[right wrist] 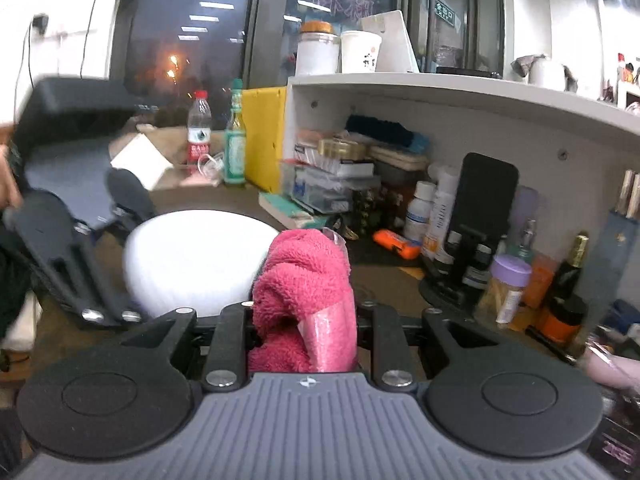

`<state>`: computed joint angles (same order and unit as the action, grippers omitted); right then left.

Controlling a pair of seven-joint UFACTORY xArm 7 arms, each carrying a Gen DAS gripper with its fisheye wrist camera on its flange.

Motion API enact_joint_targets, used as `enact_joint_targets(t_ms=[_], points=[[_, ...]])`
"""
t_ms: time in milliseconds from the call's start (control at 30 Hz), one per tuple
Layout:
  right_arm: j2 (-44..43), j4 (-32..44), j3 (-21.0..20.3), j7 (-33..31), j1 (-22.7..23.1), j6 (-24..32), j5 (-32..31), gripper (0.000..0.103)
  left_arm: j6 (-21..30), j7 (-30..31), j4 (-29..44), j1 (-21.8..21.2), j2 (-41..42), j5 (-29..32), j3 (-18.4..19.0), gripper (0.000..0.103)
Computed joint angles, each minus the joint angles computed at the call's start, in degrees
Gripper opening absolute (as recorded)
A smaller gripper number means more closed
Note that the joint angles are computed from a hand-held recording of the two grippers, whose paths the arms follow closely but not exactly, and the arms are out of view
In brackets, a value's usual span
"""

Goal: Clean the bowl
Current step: 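Continue rubbing the bowl's outside with the right gripper while the left gripper holds the bowl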

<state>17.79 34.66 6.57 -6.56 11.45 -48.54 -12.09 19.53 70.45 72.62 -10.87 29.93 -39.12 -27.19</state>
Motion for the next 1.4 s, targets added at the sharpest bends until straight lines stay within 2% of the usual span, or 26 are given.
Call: enact_joint_targets(t_ms=[100,233,267,400,500,567,633,700,767,833,933,967,1033,1100,1200,1267,1367,1400], points=[[-4.52,-5.06,1.04,-0.57,0.77,-0.25,-3.03,0.025,-0.40,-0.46,0.97,-0.75,1.04,1.55,0.58,0.035],[-10.14,-9.52,1.47,9.11,-2.47,-0.54,-19.23,0.025,1.86,-2.54,3.91,-1.41,2.78,3.87,1.51,0.037],[-11.06,-10.31,2.46,9.88,-3.21,-0.91,-20.93,0.025,2.22,-2.54,4.46,-1.38,3.18,4.18,1.36,0.038],[-11.73,-10.34,1.36,4.58,0.60,-0.03,-13.28,0.025,3.52,-2.43,6.66,-1.09,4.61,4.80,0.88,0.038],[-8.79,-7.44,0.32,1.96,1.08,-1.27,-4.47,0.025,1.10,-1.50,4.94,-0.57,3.68,3.63,0.30,0.045],[-5.09,-3.83,-0.44,3.11,0.14,-2.13,-1.30,0.025,-1.77,-2.79,4.61,-1.63,3.83,4.31,1.12,0.055],[-1.66,-0.93,-0.76,3.60,-0.41,-3.72,0.77,0.025,-2.38,-5.64,6.74,-2.99,5.67,6.76,2.61,0.077],[0.91,1.02,-0.87,4.20,-0.73,-5.14,2.63,0.025,-2.52,-8.06,9.57,-3.33,8.14,8.81,3.08,0.078],[3.02,2.40,-1.05,5.31,-1.43,-6.28,3.24,0.025,-1.93,-10.05,11.96,-2.75,9.99,9.77,2.37,0.076],[3.85,2.80,-1.32,5.26,-1.54,-6.53,4.18,0.025,-1.48,-11.89,13.84,-2.20,11.39,10.19,1.55,0.056],[4.04,2.57,-1.69,4.94,-1.85,-6.73,4.99,0.025,-3.79,-10.95,13.55,-2.02,11.86,11.30,-0.28,0.041],[4.06,2.35,-1.76,5.20,-2.15,-7.00,4.98,0.025,-4.53,-11.29,12.93,-2.75,11.30,12.56,0.20,0.040],[3.67,1.86,-1.95,4.24,-1.69,-7.17,6.58,0.025,-2.66,-12.34,12.63,-2.45,10.53,14.00,0.07,0.035],[3.33,1.58,-2.09,2.43,-0.81,-7.72,8.43,0.025,1.29,-11.57,11.84,0.11,9.33,12.92,-1.81,0.030],[2.44,0.50,-1.95,0.95,-0.25,-7.40,9.05,0.026,3.59,-9.60,10.00,2.59,7.58,9.42,-2.72,0.028],[0.81,-1.32,-0.84,1.62,-0.73,-5.03,3.19,0.026,3.19,-8.35,9.03,2.73,6.87,7.80,-2.16,0.028],[-2.07,-5.14,0.38,0.03,0.50,-4.24,-1.61,0.027,3.17,-6.94,8.30,2.40,6.07,6.43,-1.31,0.029],[-3.44,-6.26,1.02,2.00,-0.63,-3.50,-6.57,0.027,3.35,-6.82,8.53,2.01,6.08,6.34,-0.85,0.030]])
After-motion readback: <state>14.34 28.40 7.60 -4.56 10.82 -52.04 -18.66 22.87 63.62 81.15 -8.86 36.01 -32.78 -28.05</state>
